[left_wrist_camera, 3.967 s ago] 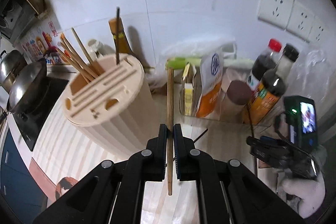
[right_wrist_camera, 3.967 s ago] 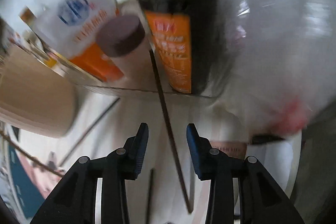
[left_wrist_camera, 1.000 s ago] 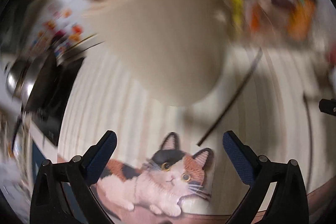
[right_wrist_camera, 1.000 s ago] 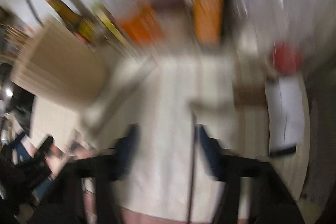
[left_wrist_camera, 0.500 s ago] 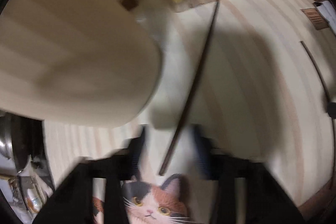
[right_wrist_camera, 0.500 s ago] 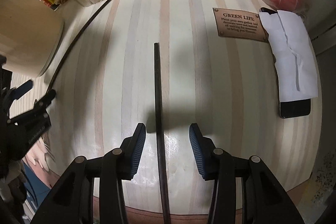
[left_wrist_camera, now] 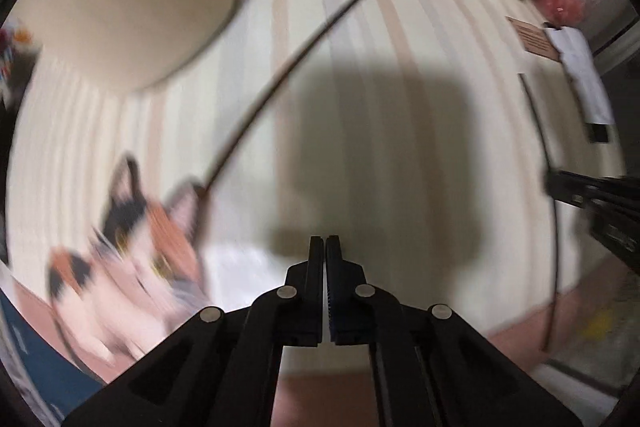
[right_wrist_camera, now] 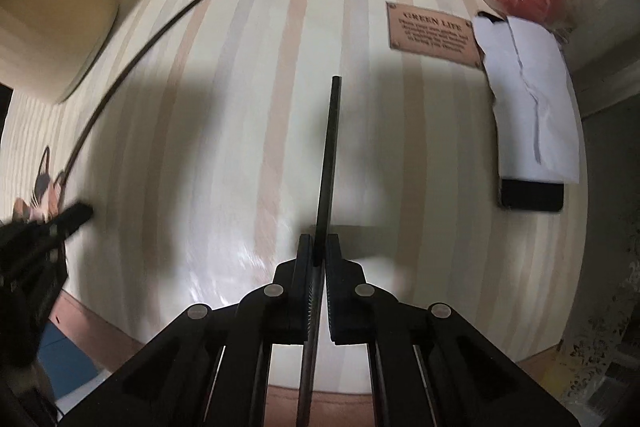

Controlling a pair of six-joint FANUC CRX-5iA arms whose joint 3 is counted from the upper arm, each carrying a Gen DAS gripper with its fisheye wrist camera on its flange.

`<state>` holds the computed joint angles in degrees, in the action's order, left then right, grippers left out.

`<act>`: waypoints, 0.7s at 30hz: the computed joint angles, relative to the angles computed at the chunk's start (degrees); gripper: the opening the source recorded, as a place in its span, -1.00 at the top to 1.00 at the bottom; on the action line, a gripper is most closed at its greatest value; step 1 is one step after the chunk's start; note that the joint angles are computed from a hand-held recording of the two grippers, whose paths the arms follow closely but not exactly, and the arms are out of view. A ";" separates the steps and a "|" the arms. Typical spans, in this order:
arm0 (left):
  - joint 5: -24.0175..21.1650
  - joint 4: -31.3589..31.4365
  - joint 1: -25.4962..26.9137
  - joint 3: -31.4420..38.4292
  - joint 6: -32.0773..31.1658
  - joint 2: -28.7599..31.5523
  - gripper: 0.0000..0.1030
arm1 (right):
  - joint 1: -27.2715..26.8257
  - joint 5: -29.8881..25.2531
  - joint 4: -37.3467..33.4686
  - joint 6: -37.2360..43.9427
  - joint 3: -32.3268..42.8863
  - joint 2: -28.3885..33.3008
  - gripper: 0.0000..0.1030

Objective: Organize utensils
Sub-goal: 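Close the left gripper on another dark chopstick while the right holds its chopstick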

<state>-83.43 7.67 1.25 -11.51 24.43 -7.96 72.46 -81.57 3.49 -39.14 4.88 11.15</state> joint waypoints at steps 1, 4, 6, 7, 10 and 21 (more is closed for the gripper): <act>-0.18 0.83 0.82 -0.46 -0.66 -0.81 1.00 | 0.45 0.26 -0.10 -0.54 -0.07 -0.11 0.89; 3.01 4.76 2.21 -2.00 -4.05 -3.62 0.88 | 2.11 2.08 0.56 -3.70 -1.96 -1.50 0.89; 4.51 5.61 0.91 -0.44 -5.11 -2.38 0.80 | 2.93 3.31 1.17 -5.85 -3.48 -2.58 0.89; 6.06 5.54 -0.26 0.44 -5.00 -1.51 0.74 | 2.98 4.15 1.35 -6.35 -4.33 -3.21 0.89; 10.74 4.38 -2.47 2.33 -6.50 1.70 -0.07 | 2.08 4.38 0.93 -4.86 -5.31 -4.18 0.89; 10.91 -2.27 -9.40 7.17 -8.01 7.99 0.78 | -1.81 3.59 -0.70 1.38 -4.91 -4.83 0.89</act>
<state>-72.52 5.41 -8.15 -4.34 16.42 0.03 70.65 -77.98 2.79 -37.75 -0.03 6.33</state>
